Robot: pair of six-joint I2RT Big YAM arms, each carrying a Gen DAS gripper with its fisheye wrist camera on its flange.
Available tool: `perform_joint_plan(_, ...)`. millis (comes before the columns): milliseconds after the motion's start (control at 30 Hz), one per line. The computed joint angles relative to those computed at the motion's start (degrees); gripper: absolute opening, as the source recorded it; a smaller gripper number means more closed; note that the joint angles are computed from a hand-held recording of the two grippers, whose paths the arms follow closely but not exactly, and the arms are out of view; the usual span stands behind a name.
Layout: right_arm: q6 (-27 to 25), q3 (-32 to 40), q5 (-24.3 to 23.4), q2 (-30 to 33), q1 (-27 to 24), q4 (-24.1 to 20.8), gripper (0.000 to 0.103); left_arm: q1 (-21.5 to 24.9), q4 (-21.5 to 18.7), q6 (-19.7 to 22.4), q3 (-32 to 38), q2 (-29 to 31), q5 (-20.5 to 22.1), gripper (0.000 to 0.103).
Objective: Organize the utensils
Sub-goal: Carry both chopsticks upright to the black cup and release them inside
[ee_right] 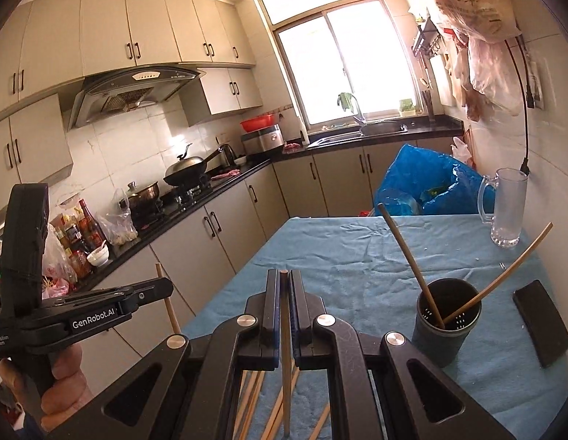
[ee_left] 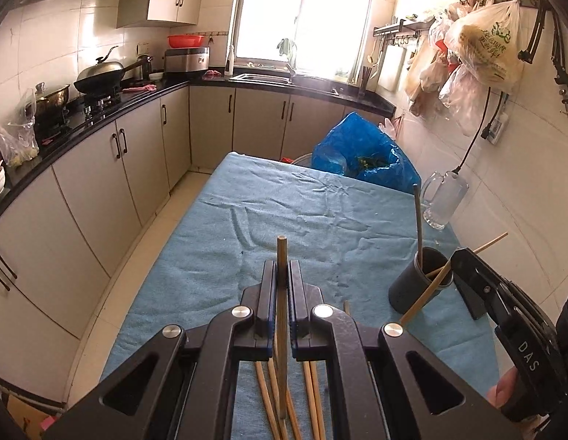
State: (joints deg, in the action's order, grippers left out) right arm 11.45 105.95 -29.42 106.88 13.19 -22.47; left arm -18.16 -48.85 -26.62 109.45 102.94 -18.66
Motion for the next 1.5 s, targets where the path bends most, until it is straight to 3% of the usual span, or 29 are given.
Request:
perform_joint_plan(833,2.0,-2.5,0.0,-2.4,-1.8,2.8,0.005,-0.9,-1.2,1.4,3.2,0.9,0.3,0.005)
perform_joint_plan(1500,5.2,-4.5,-0.1,-4.7,-5.0,6.4,0.005,-2.8,-4.2,3.8,10.6,4.2,0.5,0.005)
